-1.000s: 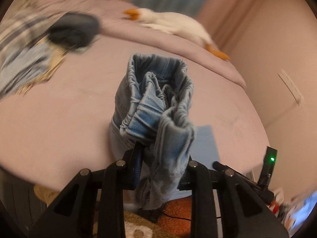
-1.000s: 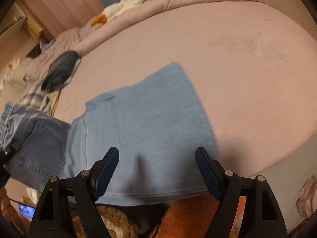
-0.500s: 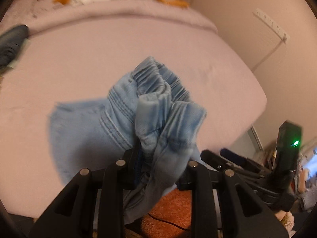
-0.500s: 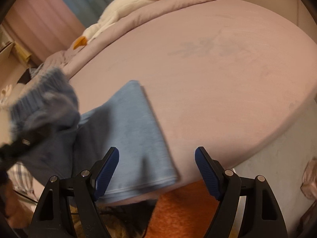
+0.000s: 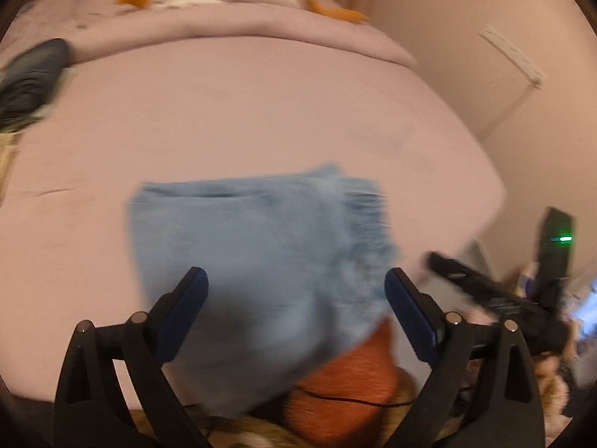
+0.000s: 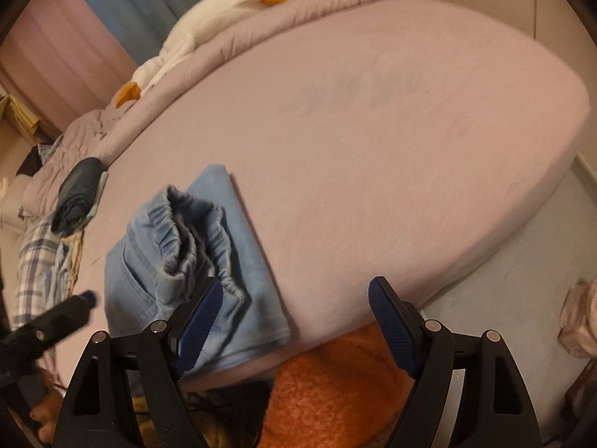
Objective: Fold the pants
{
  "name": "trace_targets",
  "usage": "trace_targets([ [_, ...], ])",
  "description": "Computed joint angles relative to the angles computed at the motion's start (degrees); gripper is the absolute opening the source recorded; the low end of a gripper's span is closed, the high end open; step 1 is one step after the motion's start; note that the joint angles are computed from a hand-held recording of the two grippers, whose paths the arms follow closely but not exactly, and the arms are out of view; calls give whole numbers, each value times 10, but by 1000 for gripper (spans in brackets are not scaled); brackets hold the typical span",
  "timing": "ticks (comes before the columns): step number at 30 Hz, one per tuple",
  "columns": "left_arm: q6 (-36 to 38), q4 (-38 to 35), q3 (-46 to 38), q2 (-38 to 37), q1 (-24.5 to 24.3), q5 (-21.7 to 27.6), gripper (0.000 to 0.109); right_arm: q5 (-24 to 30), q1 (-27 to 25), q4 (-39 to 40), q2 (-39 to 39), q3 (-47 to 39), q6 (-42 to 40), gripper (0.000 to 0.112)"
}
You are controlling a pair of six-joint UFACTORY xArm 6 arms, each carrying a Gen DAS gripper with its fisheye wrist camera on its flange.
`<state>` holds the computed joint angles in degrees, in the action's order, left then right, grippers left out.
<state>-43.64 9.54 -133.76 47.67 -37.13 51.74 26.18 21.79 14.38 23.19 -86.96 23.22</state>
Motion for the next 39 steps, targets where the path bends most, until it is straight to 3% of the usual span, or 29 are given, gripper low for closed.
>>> trace_targets([
  [5, -106, 19, 230, -124, 32, -70, 96, 8, 7, 117, 34, -52, -101, 92],
  [7, -136, 18, 268, -140, 40, -91, 96, 19, 11, 140, 50, -77, -127, 92],
  [12, -133, -41, 305, -133, 59, -140, 94, 63, 21, 100, 99, -148, -115, 93],
  [20, -70, -91, 286, -107, 56, -160, 91, 130, 13, 91, 155, -222, -129, 93],
  [22, -29, -133, 287, -100, 60, -183, 73, 138, 7, 118, 163, -228, -152, 93],
  [24, 32, -223, 305, -98, 59, -237, 61, 132, 0, 178, 162, -217, -204, 93],
  [26, 60, -262, 306, -89, 56, -263, 57, 128, -4, 227, 163, -215, -256, 92],
  [27, 43, -245, 297, -84, 55, -260, 55, 133, -4, 230, 166, -221, -265, 91],
  [29, 15, -215, 283, -77, 53, -252, 51, 134, -1, 245, 169, -228, -288, 74],
  [30, 4, -206, 282, -76, 52, -254, 48, 140, -1, 270, 174, -235, -301, 73],
  [31, 0, -205, 276, -73, 51, -257, 41, 139, 0, 271, 182, -243, -295, 72],
  [35, -33, -181, 276, -82, 48, -260, 28, 136, 5, 286, 173, -235, -299, 50],
  [36, -38, -181, 285, -92, 47, -266, 21, 127, 10, 273, 167, -228, -290, 48],
  [39, -6, -223, 316, -119, 41, -320, 19, 111, 22, 206, 151, -219, -251, 45],
])
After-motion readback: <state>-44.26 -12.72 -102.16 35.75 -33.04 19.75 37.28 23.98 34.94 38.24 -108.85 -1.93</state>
